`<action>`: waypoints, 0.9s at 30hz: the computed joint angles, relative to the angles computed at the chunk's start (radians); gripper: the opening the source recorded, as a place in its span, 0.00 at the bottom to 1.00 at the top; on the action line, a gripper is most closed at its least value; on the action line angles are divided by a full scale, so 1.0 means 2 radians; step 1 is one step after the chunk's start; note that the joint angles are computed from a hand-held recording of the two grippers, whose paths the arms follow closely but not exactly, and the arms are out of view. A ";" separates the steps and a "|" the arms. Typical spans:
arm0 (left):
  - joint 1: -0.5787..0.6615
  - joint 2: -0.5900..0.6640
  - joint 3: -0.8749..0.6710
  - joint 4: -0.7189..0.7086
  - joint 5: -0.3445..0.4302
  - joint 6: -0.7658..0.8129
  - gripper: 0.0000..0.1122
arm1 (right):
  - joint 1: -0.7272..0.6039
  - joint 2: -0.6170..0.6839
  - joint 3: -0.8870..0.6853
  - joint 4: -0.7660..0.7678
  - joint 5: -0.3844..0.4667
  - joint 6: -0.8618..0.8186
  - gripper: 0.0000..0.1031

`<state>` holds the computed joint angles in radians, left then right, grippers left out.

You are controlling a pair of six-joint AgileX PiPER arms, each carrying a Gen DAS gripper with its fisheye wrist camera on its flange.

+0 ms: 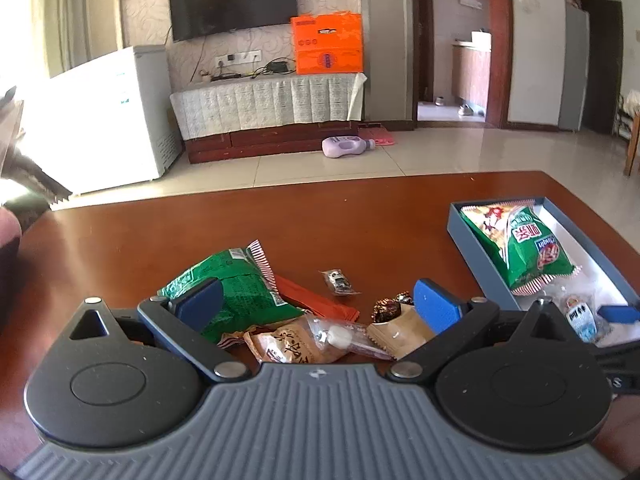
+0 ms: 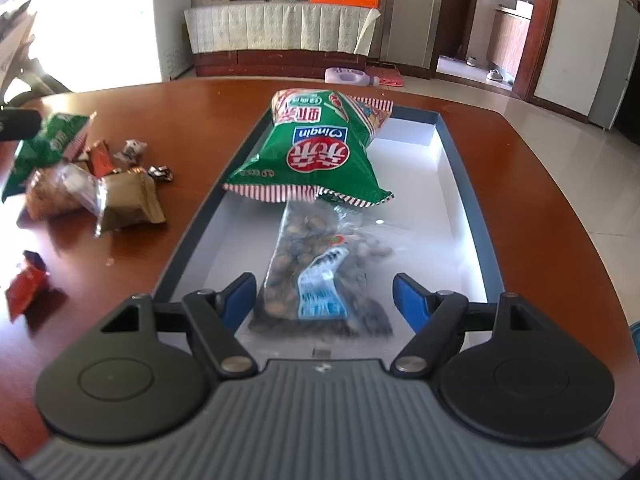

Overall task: Organize snacks
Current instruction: 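Grasp the green chip bag with the left gripper while the right gripper grasps an orange candy packet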

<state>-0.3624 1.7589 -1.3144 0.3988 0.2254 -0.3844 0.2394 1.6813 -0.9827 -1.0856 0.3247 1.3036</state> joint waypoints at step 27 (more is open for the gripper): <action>0.072 0.035 -0.032 0.029 -0.002 -0.056 0.91 | 0.113 -0.057 0.020 -0.210 -0.064 0.154 0.74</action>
